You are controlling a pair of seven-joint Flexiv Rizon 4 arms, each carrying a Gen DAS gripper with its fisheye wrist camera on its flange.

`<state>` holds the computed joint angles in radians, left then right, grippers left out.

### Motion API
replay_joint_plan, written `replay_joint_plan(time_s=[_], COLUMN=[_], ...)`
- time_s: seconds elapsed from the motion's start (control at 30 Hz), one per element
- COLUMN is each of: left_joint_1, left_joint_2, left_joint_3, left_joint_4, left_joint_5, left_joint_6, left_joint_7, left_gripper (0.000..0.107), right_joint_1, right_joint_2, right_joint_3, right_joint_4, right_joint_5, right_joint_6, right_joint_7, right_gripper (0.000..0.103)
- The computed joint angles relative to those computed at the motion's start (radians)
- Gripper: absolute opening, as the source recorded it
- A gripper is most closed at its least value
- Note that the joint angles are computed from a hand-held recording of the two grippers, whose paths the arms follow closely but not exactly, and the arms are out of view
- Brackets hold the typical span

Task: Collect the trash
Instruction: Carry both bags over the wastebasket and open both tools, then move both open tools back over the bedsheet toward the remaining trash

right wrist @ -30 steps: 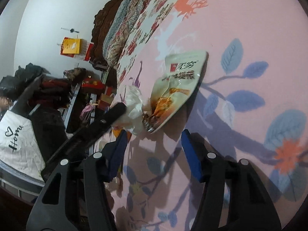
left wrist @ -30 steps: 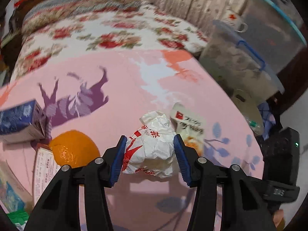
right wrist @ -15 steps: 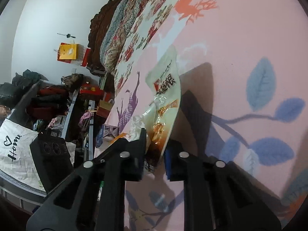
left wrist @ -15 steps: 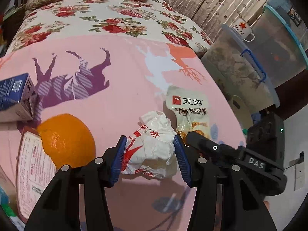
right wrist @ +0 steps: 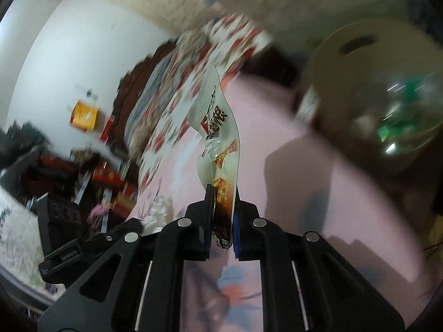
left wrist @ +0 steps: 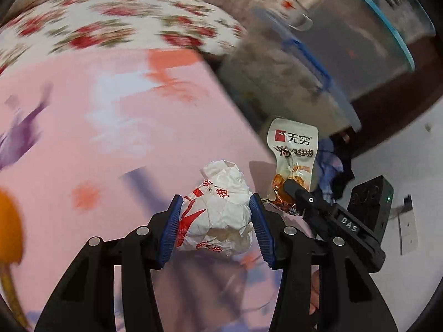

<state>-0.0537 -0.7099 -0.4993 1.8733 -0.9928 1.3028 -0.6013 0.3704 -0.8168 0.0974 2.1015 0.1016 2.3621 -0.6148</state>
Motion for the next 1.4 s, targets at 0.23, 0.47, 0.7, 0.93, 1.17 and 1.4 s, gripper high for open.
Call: replay_joint_plan(time_s=[0.23,0.47,0.7,0.93,1.17,1.4], left_joint_1=[-0.225,-0.409,-0.324,-0.031,0.306,0.495], left_joint_2=[-0.130,-0.321,-0.296,-0.149,-0.075,0.013], left_joint_3=[0.100,0.234,0.124,-0.151,-0.300,-0.239], left_joint_4=[-0.308,-0.660,-0.570,-0.096,0.292,0.520], left_joint_5=[0.277,0.489,0.529,0.593,0.779,0.948], left_joint_6=[-0.070,-0.110,-0.072,0.305,0.598,0.806], left_joint_7=[-0.185,-0.399,-0.399,-0.243,-0.331,-0.456], left_gripper=[0.048,0.083,0.082,0.083,0.083,0.083], right_joint_1=[-0.104,-0.136,0.041,0.101,0.328,0.524], right_joint_2=[0.024,0.044,0.023,0.018,0.044,0.051], right_joint_3=[-0.044,-0.096,-0.179,-0.103,-0.128,-0.179], right_joint_4=[0.101,0.072,0.073,0.077,0.013,-0.076], right_joint_5=[0.057,0.032,0.332,0.418,0.520,0.618], right_joint_6=[0.055,-0.095,0.025,0.121,0.011,-0.114], right_joint_7=[0.008,-0.041,-0.127,-0.138,-0.293,-0.406], right_gripper=[0.014,0.061,0.076,0.076,0.076,0.076])
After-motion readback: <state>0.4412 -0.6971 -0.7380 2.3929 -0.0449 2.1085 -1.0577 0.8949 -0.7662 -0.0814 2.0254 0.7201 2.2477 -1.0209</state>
